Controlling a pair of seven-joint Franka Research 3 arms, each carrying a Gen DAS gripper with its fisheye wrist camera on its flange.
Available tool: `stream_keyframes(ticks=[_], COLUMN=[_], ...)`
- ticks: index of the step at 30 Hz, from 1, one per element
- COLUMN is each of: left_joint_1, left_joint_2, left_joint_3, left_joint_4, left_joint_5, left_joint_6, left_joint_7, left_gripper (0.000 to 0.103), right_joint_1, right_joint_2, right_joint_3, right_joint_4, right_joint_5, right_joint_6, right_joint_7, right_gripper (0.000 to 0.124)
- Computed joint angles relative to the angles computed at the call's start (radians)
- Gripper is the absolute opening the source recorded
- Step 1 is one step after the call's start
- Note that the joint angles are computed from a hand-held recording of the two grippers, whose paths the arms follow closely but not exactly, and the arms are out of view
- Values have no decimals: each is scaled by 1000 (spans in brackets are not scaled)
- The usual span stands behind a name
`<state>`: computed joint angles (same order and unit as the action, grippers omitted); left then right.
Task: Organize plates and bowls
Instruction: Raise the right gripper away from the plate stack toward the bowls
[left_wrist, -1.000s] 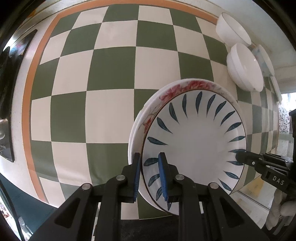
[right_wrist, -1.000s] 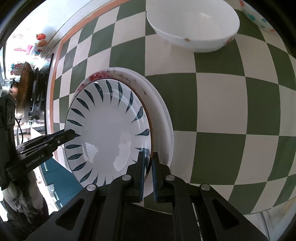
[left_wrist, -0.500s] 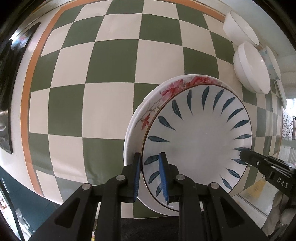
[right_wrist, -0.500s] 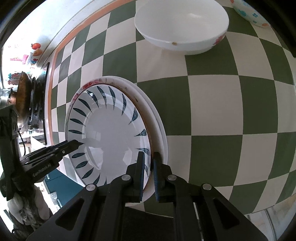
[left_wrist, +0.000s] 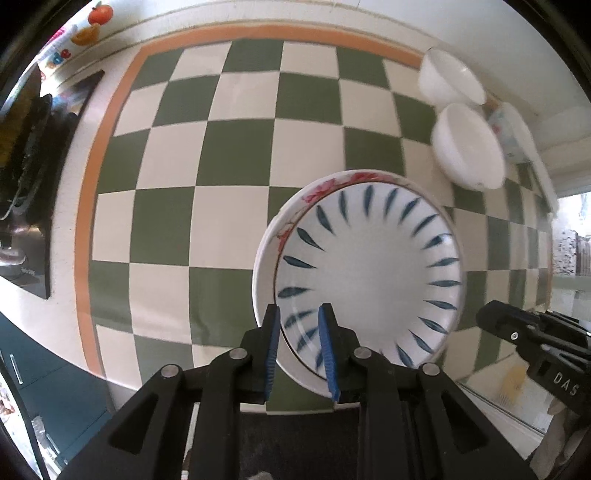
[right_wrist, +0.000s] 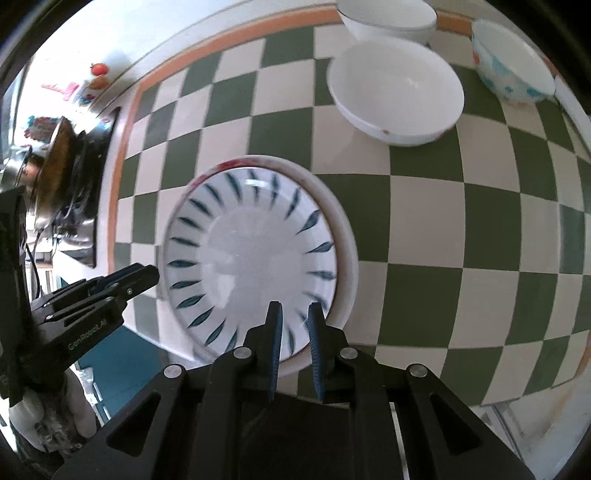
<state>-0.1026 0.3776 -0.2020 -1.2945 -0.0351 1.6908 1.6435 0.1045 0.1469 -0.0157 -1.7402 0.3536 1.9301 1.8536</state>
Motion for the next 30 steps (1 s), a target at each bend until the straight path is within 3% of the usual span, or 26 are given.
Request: stream_keyframes(ticks=[6, 8, 10, 14, 22, 30], left_joint_1=[-2, -5, -12, -10, -9, -1], left_joint_2=[-82, -91, -130, -170, -247, -265], left_joint_3=[-8, -7, -5, 1, 11, 22], left_joint_4=[-23, -16, -53, -75, -124, -118], left_joint_5=[-16, -21, -10, -29, -54, -82], left_joint_6=[-2, -3, 31, 24, 11, 4], left_joint_7=[35, 38, 30, 10, -31, 17], left_gripper=[45, 77, 82, 87, 87, 87], right_joint_1=[19, 21, 25, 27, 33, 37], right_joint_2=[-87, -110, -133, -170, -243, -283], right_joint_3=[9, 10, 12, 13, 23, 33], right_joint_4=[-10, -11, -11, -15, -27, -53], right_joint_5=[-31, -40, -63, -87, -121, -119], right_joint_6=[-3, -17, -27, -45, -71, -52], right_joint_7=[13, 19, 22, 20, 24, 79], right_gripper=[39, 47, 65, 80, 84, 86])
